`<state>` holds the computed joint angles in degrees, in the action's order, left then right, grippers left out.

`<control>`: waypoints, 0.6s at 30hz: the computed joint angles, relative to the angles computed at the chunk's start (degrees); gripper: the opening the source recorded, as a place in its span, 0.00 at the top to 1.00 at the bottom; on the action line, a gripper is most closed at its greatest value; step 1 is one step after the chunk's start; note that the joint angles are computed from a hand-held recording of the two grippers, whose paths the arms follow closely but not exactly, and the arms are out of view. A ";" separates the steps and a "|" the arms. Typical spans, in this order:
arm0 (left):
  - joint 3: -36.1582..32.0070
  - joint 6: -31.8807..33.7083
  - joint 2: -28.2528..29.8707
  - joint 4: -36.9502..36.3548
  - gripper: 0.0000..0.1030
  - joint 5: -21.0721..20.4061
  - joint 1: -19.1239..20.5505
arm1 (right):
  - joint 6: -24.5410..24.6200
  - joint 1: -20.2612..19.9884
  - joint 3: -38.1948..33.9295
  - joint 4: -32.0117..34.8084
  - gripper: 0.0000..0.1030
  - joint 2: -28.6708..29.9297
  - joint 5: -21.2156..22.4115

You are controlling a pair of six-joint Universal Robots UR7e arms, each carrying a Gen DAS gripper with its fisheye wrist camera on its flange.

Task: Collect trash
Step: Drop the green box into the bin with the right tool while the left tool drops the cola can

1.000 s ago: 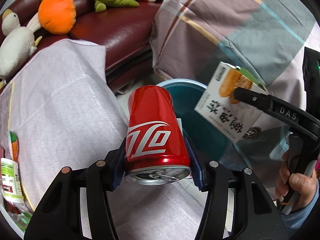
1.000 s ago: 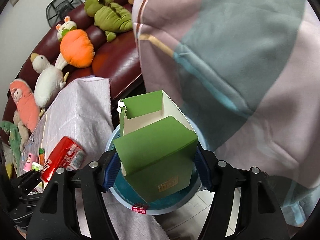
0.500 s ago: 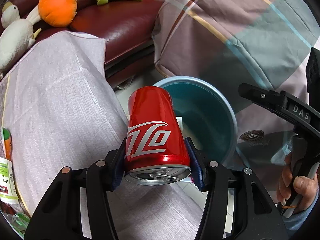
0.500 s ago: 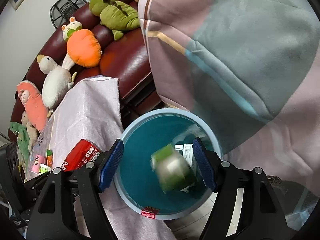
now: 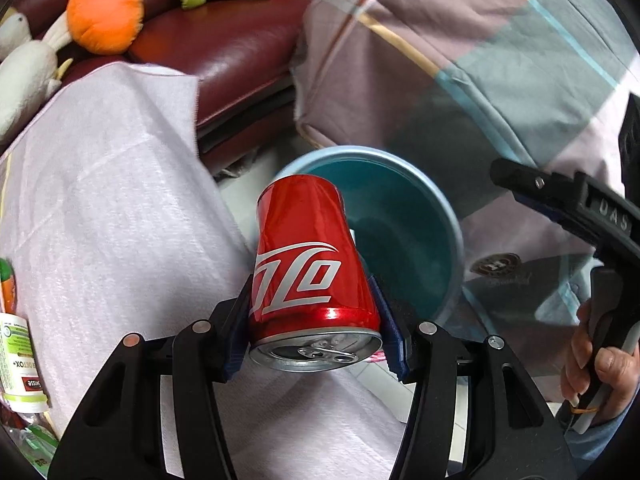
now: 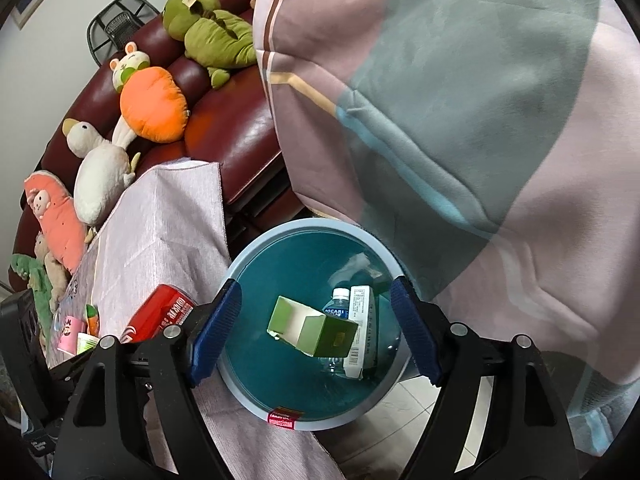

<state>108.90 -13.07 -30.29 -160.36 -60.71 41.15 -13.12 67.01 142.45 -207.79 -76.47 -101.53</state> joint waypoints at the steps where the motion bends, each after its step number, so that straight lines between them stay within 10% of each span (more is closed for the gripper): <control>1: -0.03 0.52 0.37 -0.05 0.46 -0.84 -0.39 | 0.00 0.02 0.31 -0.38 0.29 -0.42 -0.17; 7: -1.31 2.41 3.28 -0.38 0.45 -4.86 -1.73 | -0.50 0.22 1.93 -1.58 0.29 -3.14 -1.77; 11: -1.56 2.62 4.29 -0.85 0.17 -4.66 -2.79 | -0.88 0.80 2.40 -0.87 0.28 -4.84 -3.38; 18: 1.40 0.87 1.77 -2.85 0.16 -2.53 -3.16 | -0.45 2.99 2.37 -0.32 0.27 -5.24 -5.34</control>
